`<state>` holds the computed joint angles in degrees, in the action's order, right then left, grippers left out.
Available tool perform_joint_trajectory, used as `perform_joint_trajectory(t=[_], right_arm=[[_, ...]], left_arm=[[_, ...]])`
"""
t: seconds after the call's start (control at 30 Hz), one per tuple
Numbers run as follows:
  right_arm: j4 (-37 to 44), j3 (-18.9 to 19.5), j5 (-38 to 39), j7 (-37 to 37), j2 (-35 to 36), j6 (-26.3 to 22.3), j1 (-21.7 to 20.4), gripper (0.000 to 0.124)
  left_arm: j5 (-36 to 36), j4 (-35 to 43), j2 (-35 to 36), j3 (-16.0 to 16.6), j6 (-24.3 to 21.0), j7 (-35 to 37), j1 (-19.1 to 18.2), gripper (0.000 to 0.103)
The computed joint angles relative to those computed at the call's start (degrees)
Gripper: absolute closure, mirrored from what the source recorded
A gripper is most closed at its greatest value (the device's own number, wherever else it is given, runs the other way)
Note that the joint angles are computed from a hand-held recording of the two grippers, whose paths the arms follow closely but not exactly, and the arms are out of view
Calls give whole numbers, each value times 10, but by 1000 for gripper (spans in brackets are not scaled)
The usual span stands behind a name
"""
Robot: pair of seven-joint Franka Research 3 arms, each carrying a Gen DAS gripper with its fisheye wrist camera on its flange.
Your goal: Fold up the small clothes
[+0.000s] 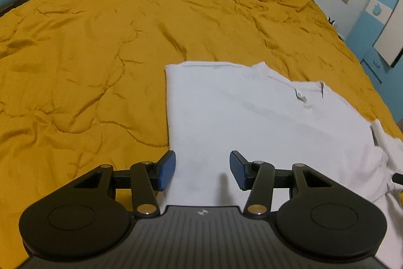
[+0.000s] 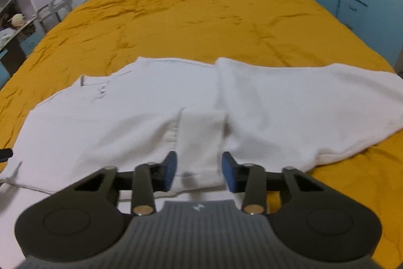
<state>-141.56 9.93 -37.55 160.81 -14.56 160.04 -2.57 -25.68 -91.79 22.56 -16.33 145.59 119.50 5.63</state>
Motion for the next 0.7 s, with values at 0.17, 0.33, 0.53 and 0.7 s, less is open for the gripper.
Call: perform_joint_trajectory(t=[0.17, 0.33, 0.53, 0.7], right_arm=[[-2, -31, 74, -115, 36, -12, 42, 106], [-26, -32, 112, -144, 12, -17, 47, 109], [-17, -17, 89, -139, -2, 7, 9, 97], [30, -22, 44, -139, 45, 19, -12, 96]], left_arm=[[148, -22, -1, 57, 25, -81, -56, 49], [135, -36, -3, 27, 40, -73, -25, 49], [73, 23, 23, 0, 38, -54, 1, 48], [73, 190, 132, -2, -27, -115, -9, 44]])
